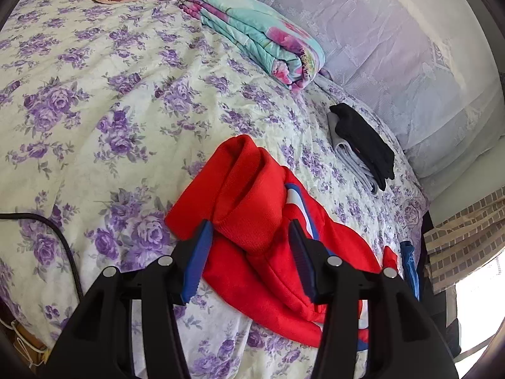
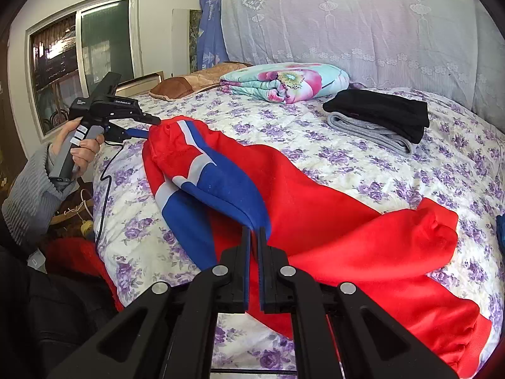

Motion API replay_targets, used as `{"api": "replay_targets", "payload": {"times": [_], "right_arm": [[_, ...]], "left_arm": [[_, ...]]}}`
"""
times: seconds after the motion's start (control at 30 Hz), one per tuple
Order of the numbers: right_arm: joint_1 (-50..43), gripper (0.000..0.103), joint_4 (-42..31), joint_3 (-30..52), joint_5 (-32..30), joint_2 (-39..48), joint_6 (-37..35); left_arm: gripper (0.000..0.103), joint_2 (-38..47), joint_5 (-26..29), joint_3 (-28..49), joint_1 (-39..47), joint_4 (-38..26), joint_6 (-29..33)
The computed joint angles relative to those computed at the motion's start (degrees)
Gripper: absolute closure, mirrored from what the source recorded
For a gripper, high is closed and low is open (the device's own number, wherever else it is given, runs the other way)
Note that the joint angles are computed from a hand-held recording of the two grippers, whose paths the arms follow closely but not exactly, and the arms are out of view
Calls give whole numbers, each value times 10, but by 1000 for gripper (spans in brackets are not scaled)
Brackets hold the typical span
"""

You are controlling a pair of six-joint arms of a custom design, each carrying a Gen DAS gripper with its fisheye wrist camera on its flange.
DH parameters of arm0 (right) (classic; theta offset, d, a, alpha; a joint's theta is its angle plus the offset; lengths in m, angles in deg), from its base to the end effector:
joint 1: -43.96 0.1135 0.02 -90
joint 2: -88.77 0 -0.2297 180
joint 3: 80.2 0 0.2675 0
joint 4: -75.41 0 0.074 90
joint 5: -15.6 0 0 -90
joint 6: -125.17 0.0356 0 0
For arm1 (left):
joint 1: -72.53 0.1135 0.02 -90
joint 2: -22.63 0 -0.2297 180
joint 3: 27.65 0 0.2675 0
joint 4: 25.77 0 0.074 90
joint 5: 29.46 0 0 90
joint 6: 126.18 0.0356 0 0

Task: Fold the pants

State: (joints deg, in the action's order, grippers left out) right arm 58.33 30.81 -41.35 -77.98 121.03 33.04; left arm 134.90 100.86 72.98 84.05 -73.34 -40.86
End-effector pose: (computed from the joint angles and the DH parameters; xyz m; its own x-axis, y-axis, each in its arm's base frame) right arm 0.1717 0.0463 0.1994 -0.5851 -0.1882 -0.7888 -0.3173 0.9483 0.0091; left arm 0.4169 0.0615 0.1852 -0.8530 -0.2373 -0.4648 0.1030 0.7965 -0.5958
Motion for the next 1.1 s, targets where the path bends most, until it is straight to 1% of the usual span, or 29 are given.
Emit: {"api": "replay_targets", "payload": {"times": [0.07, 0.13, 0.23, 0.27, 0.3, 0.37, 0.4, 0.53, 0.6, 0.67, 0.73, 0.77, 0.8, 0.87, 0.97, 1.03, 1.1], "right_arm": [[0, 99, 0, 0, -1, 1, 2], [2, 99, 0, -2, -1, 3, 4], [1, 99, -2, -5, -3, 3, 7], [1, 99, -1, -6, -4, 3, 9], [2, 99, -1, -8, -4, 2, 11], [5, 99, -1, -8, 1, 1, 13], [8, 99, -1, -7, 4, -2, 14], [22, 99, -8, 7, 11, -16, 17], [39, 99, -10, 10, 15, -11, 18], [51, 99, -1, 4, 13, 16, 22], [50, 99, 21, -8, -1, 67, 35], [53, 99, 35, -18, -2, 91, 42], [55, 99, 47, -26, -2, 102, 49], [44, 99, 58, -35, -19, 102, 58], [29, 99, 54, -35, -40, 100, 61], [38, 99, 63, -41, -28, 100, 65], [44, 99, 66, -46, -21, 96, 69]], "left_arm": [[55, 3, 4, -1, 1, -4, 3], [55, 1, 1, -7, -2, 9, -3], [62, 1, -6, -9, -9, 35, -21], [73, 4, -7, -6, -10, 40, -27], [82, 9, 1, 1, -9, 41, -32], [89, 14, 17, 11, -3, 44, -43], [90, 12, 23, 13, 1, 45, -47], [90, -17, 34, 13, 17, 51, -43], [90, -18, 31, 20, 21, 41, -25], [90, -1, 3, 28, 16, 33, -2], [89, 34, -36, 38, 10, 23, 9], [86, 42, -44, 33, 11, 31, 11], [85, 40, -36, 18, 17, 46, 7], [84, 21, -17, -2, 29, 58, 7], [87, -49, -30, -57, 41, 89, -3], [87, -103, -23, -96, 42, 101, 14], [87, -142, -10, -117, 26, 83, 52]]}}
